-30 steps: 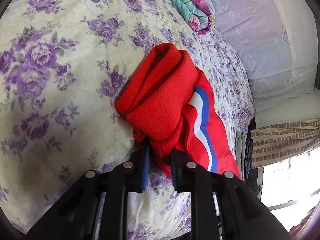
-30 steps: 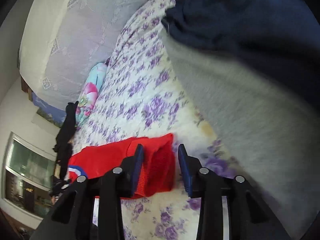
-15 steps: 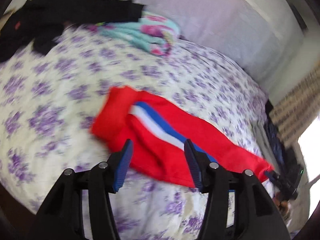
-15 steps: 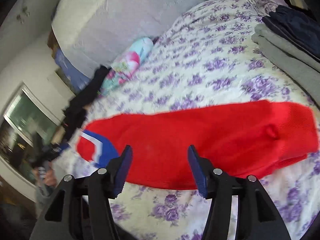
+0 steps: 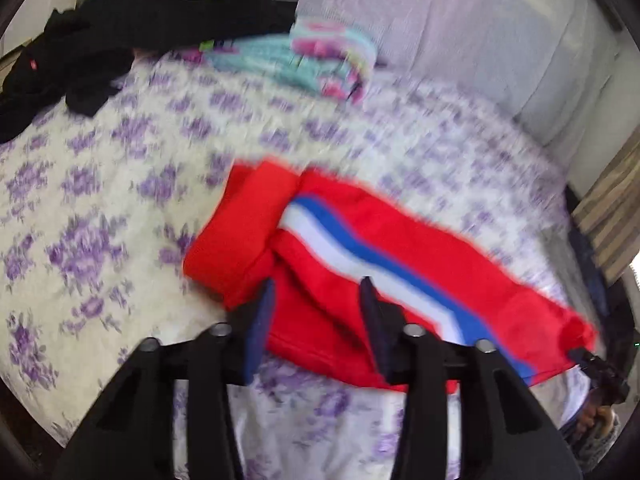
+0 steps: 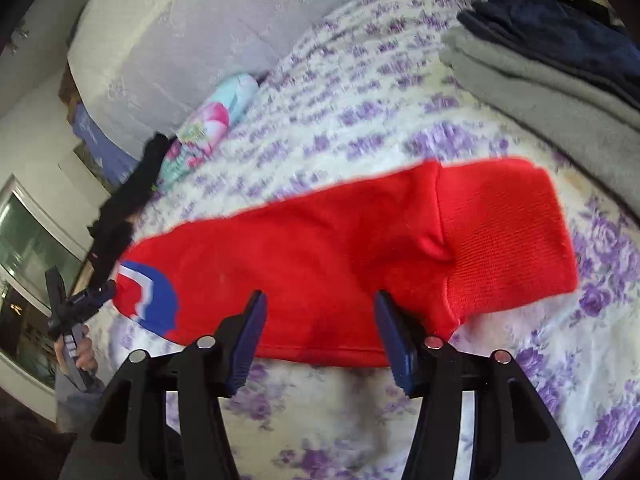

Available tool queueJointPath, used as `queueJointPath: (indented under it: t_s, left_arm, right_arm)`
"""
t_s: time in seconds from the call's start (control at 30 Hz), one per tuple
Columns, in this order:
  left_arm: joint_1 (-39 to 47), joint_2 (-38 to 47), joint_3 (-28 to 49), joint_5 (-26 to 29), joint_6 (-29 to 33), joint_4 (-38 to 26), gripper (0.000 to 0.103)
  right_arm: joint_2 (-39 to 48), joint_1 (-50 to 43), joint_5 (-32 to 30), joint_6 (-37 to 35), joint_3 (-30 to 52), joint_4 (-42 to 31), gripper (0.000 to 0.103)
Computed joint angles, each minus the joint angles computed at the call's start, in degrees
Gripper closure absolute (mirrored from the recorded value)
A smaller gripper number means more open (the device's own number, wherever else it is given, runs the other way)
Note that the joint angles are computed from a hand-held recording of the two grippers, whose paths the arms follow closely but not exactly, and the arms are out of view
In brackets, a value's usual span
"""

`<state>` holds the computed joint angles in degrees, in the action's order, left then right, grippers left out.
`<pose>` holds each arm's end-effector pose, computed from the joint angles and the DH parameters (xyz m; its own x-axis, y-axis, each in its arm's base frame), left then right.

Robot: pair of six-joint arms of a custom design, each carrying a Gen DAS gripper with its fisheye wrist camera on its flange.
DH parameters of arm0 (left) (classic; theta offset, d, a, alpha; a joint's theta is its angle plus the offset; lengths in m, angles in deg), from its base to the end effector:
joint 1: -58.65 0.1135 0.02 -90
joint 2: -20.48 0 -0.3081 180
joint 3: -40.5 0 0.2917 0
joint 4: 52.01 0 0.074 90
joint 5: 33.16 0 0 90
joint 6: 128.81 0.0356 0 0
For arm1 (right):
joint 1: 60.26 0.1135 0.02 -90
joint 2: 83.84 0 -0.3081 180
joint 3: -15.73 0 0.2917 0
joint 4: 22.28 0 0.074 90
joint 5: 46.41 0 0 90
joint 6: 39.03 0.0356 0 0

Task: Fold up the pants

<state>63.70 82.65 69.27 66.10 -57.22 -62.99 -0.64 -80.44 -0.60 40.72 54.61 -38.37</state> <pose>0.1974 0.0117 0.1491 -0.6698 -0.3721 -0.6426 -0.1938 0.9230 -0.3325 0.2351 -0.0600 0.1291 -0.7897 0.1543 -0.5938 -0.2197 0.8325 0.5086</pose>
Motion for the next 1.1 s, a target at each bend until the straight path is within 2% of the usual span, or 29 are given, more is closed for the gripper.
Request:
queueJointPath:
  t_s: [0.03,0.1,0.2,0.3,0.37,0.4,0.43,0.5,0.57,0.63,0.67,0.77,0.9,1.0,1.1]
  left_arm:
    - [-1.08,-2.44,0.2,-1.18,-0.64,-0.51,0.04]
    - [-6.12,-0.56,3.2,-5.67,-0.98,0.31,0.038]
    - [-14.61,12.06,10.41,-13.2,0.69,2.86,0.038]
    - [-15.91,24.01,17.15,-17.98,2.94,1.26,0.038]
    - [-13.24,30.66,19.56,-17.8,2.57,-0.42,0.046]
    - [-11.45,31.86,19.14,-15.67,3.01,0.18,0.052]
    - [-10.36,30.68,17.81,-13.93,2.95,1.16,0.053]
    - [-11.31,26.38,15.87,-15.21,0.64,0.1,0.054]
    - [-14.23,19.49,13.09,-12.91,-0.25,1.06,0.045]
    - [-20.65,16.16,12.27,-14.65,-1.11,1.37,0.036]
    - [-23.81,16.3,12.46,-15.42,-1.83,1.58,0.036]
    - [-33.09,20.93,13.65,-13.84,-5.0,3.66,0.036]
    - [-39.23,27.93,14.15,-11.18,-9.12,7.65,0.036]
    - [-40.89,32.19,14.21,-12.84,-10.55,9.98,0.036]
    - [-43.28,33.25,14.35,-16.24,-9.06,10.6,0.033]
  right_arm:
    - [-1.13,0.62,-0.76,1.1,0.31,0.61,0.037]
    - [-2.82,3.64,-0.46,4.95,1.02,3.59,0.034]
    - [-0.15,10.85,3.41,10.74,3.63,7.44,0.034]
    - [7.51,14.93,3.22,10.41,7.98,5.37,0.032]
    - [13.79,14.6,7.22,9.9,11.14,2.64,0.032]
    - [15.98,13.1,5.07,9.48,11.95,1.76,0.04]
    - [16.88,11.4,2.83,9.23,13.12,-0.31,0.045]
    - [15.49,11.24,2.25,7.94,16.47,-8.42,0.041]
    - [14.92,13.1,-3.66,6.98,20.83,-13.34,0.037]
    - [17.37,16.9,-8.38,7.68,26.63,-17.29,0.032]
    - [20.2,20.12,-10.72,9.75,31.04,-18.13,0.032]
    - [28.38,28.24,-10.37,13.14,42.15,-19.2,0.03]
    - [44.82,36.16,-10.54,16.65,62.3,-29.44,0.03]
    - [53.03,39.07,-10.15,15.14,73.38,-38.92,0.03]
    - [58.44,39.95,-14.71,10.39,80.57,-49.15,0.03]
